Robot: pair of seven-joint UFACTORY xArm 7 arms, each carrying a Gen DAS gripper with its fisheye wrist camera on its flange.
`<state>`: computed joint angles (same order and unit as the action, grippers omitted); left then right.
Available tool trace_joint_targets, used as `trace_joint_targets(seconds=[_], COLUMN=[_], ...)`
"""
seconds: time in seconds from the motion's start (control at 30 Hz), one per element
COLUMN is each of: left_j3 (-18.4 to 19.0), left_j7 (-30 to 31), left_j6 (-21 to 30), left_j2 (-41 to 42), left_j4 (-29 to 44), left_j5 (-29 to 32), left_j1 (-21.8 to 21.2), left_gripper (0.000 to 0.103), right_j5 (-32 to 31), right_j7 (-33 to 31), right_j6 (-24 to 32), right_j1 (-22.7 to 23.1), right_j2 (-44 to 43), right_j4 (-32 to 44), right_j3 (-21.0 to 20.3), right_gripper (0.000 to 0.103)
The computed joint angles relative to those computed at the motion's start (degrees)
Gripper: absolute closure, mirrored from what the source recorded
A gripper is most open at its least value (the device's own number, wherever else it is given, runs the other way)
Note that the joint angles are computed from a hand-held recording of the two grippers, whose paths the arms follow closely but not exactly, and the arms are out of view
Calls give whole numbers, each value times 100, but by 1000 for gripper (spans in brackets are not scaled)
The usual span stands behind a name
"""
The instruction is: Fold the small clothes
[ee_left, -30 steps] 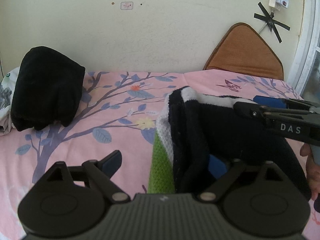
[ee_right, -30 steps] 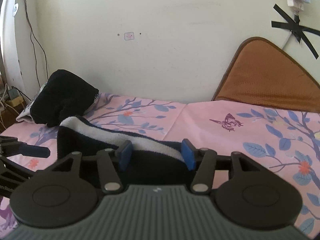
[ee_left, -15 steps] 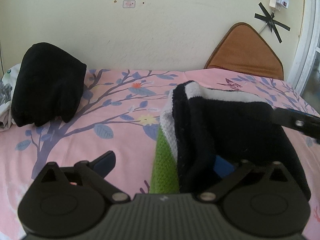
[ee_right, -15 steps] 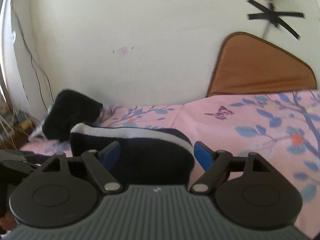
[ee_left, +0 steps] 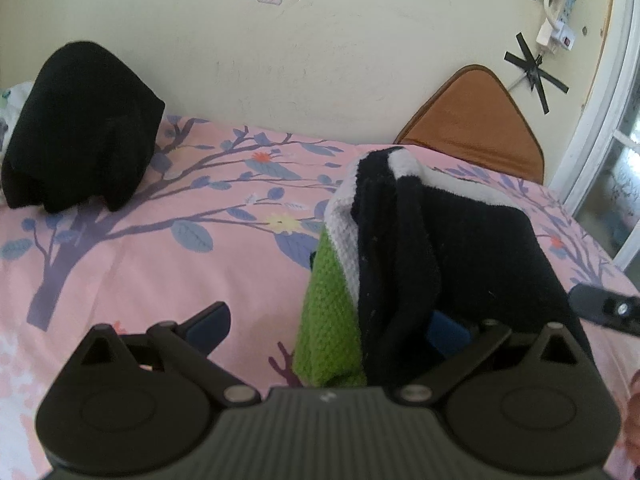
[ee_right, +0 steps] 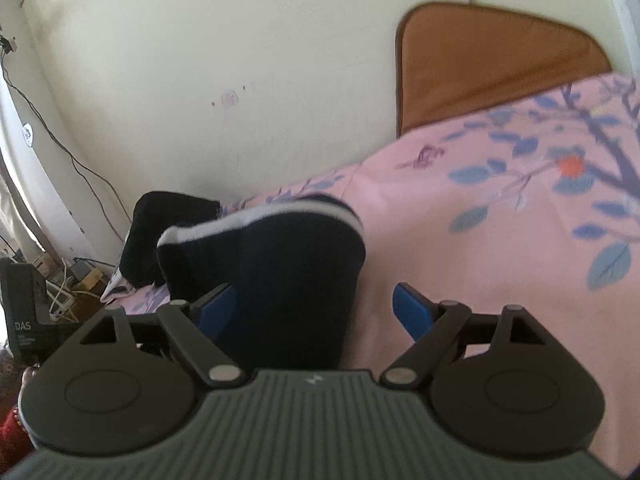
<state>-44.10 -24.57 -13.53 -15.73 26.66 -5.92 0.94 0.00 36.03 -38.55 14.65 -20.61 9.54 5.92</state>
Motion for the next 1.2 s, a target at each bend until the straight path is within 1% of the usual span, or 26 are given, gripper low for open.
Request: trace_joint_targets(seconds=[0.03, 0.1, 0.17, 0.2, 0.23, 0.27, 0.3, 0.43, 0.5, 0.53, 0.57, 0.6, 0.63, 0.7, 0.77, 0.93, 1.1, 1.2], left_j3=[181, 451, 850, 1057, 1328, 1580, 1684, 1450, 1590, 1643, 1694, 1716, 1711, 1709, 1773, 2312, 2434, 2515], left_j7=[-12, 34, 35, 13, -52, -127, -118, 442, 514, 561, 599, 665, 768, 941, 1074, 941, 869, 770], left_j6=[-97, -238, -387, -478, -574, -634, -700, -889, -1131, -1213, -1219, -1190, -1141, -1111, -1102, -1168, -1225, -1309], left_j2=[79, 196, 324, 387, 450, 500, 530, 587, 677, 709, 716, 716, 712, 713, 706, 684, 575, 435], left_j4=[-28, -66, -112, -140, -172, -192, -210, -246, -305, -322, -321, -303, -278, -254, -258, -348, -478, -626], left_j5=[48, 17, 45, 82, 180, 278, 248, -385, -414, -444, -493, -587, -721, -975, -1115, -836, -811, -679], left_j1=[-156, -424, -801, -993, -1226, -1441, -1552, -1555, -1712, -1780, -1846, -1900, -1937, -2024, -2140, -2591, -2726, -2764], left_gripper=[0, 0, 0, 0, 0, 0, 0, 0, 0, 0, 0, 0, 0, 0, 0, 0, 0, 0], right_j5=[-166, -713, -1232, -1386, -1300, -1062, -917, -618, -518, -610, -942, -1088, -995, -723, -662, -1114, -1202, -1215], right_j7=[130, 518, 858, 955, 914, 777, 684, 626, 651, 735, 806, 775, 701, 523, 485, 809, 822, 826], right_j6=[5, -15, 32, 76, -29, -78, -101, -377, -656, -788, -903, -791, -720, -656, -668, -936, -980, -992], right_j1=[72, 236, 297, 332, 239, 161, 119, 93, 104, 21, 66, 72, -1, 6, 30, -4, -83, -105], right_j2=[41, 218, 327, 392, 474, 483, 492, 603, 773, 854, 917, 840, 802, 781, 783, 918, 920, 932], right_j4=[6, 89, 153, 200, 202, 176, 169, 129, 132, 145, 157, 144, 145, 155, 156, 155, 131, 136], right_j3=[-137, -506, -735, -809, -644, -429, -294, -105, -68, -30, -233, -326, -180, -23, -6, -250, -238, -223], right_gripper=[15, 15, 14, 13, 12, 12, 11, 9, 7, 0, 0, 0, 0, 0, 0, 0, 0, 0])
